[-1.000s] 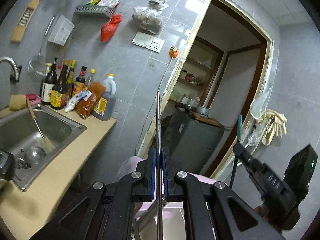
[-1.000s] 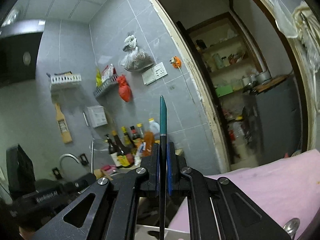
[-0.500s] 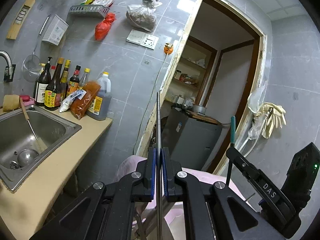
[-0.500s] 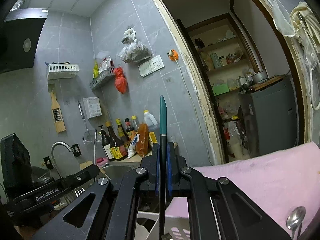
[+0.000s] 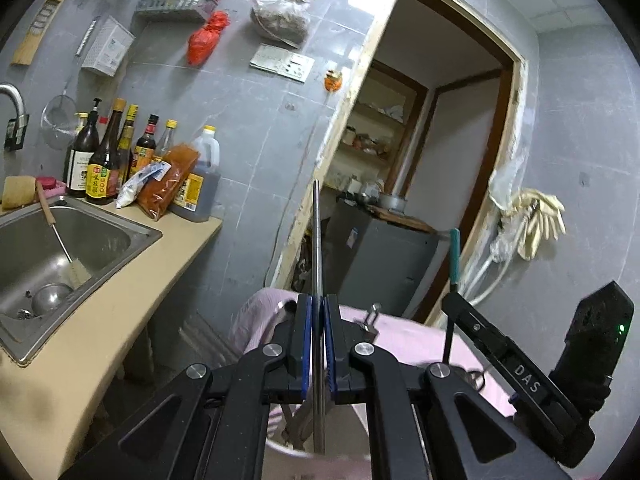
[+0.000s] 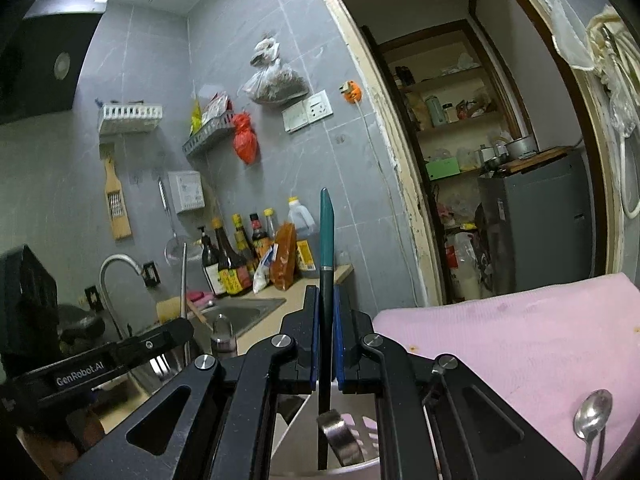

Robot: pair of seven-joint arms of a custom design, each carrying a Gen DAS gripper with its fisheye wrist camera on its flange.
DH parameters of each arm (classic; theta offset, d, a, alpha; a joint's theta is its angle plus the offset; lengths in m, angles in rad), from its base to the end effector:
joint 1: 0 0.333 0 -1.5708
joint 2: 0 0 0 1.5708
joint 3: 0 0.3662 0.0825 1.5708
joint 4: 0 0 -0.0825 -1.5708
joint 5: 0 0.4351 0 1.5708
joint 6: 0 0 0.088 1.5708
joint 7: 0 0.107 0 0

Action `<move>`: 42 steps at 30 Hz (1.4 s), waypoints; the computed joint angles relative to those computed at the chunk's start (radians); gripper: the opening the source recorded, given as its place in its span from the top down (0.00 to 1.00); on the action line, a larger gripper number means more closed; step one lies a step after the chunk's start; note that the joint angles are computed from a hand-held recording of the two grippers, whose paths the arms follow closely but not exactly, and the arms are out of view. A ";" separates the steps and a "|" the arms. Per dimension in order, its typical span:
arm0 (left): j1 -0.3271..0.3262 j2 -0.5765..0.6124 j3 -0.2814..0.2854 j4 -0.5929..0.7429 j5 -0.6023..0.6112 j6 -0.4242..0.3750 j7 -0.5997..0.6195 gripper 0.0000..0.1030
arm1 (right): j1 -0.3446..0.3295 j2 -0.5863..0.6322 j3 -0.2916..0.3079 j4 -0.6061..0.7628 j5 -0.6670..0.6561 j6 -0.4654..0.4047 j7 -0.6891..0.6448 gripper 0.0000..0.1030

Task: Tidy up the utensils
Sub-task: 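Lower both items into the caddy and open both tools, then withdraw both tools back toward the remaining silver spoon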

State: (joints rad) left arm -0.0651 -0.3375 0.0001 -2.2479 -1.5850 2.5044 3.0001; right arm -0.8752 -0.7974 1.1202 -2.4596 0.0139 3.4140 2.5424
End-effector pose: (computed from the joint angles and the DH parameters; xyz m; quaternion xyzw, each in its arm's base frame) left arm 0.5241 -0.0270 0.5925 -0.4487 0.6546 -0.5908 0.1453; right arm 0.4539 0.2404 0.5713 -0.4447 0.6131 -0.4046 0.5126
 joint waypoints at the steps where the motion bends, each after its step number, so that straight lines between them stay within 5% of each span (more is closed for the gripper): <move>1: 0.003 -0.004 0.001 -0.003 0.028 -0.013 -0.008 0.94 | 0.027 0.017 -0.022 -0.003 -0.014 -0.013 -0.014 0.94; 7: 0.008 -0.030 0.024 -0.013 0.236 -0.091 -0.125 0.90 | 0.227 0.121 -0.190 -0.022 -0.055 -0.043 -0.099 0.78; 10: 0.003 -0.052 0.034 -0.019 0.275 -0.091 -0.189 0.62 | 0.305 0.096 -0.262 -0.042 -0.030 -0.056 -0.117 0.70; 12: -0.004 -0.071 0.045 -0.025 0.266 -0.087 -0.222 0.55 | 0.346 0.055 -0.308 -0.060 -0.018 -0.080 -0.126 0.68; 15: -0.011 -0.094 0.040 -0.032 0.299 -0.054 -0.278 0.52 | 0.392 -0.028 -0.372 -0.093 -0.017 -0.131 -0.128 0.53; 23: -0.091 -0.216 0.008 -0.098 0.365 0.100 -0.388 0.21 | 0.480 -0.242 -0.540 -0.186 -0.128 -0.352 -0.130 0.06; 29: -0.169 -0.300 -0.052 -0.175 0.396 0.266 -0.452 0.06 | 0.506 -0.362 -0.621 -0.241 -0.238 -0.478 -0.135 0.01; 35: -0.259 -0.345 -0.125 -0.247 0.411 0.460 -0.512 0.02 | 0.563 -0.429 -0.703 -0.297 -0.316 -0.555 -0.147 0.01; 42: -0.298 -0.352 -0.183 -0.300 0.523 0.512 -0.658 0.02 | 0.610 -0.458 -0.776 -0.363 -0.351 -0.585 -0.171 0.01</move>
State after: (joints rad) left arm -0.3633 -0.6893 -0.1825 -2.5476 -1.0621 3.0161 2.3421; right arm -0.2649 -1.2557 0.3442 -2.8227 -0.3368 2.8287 2.3711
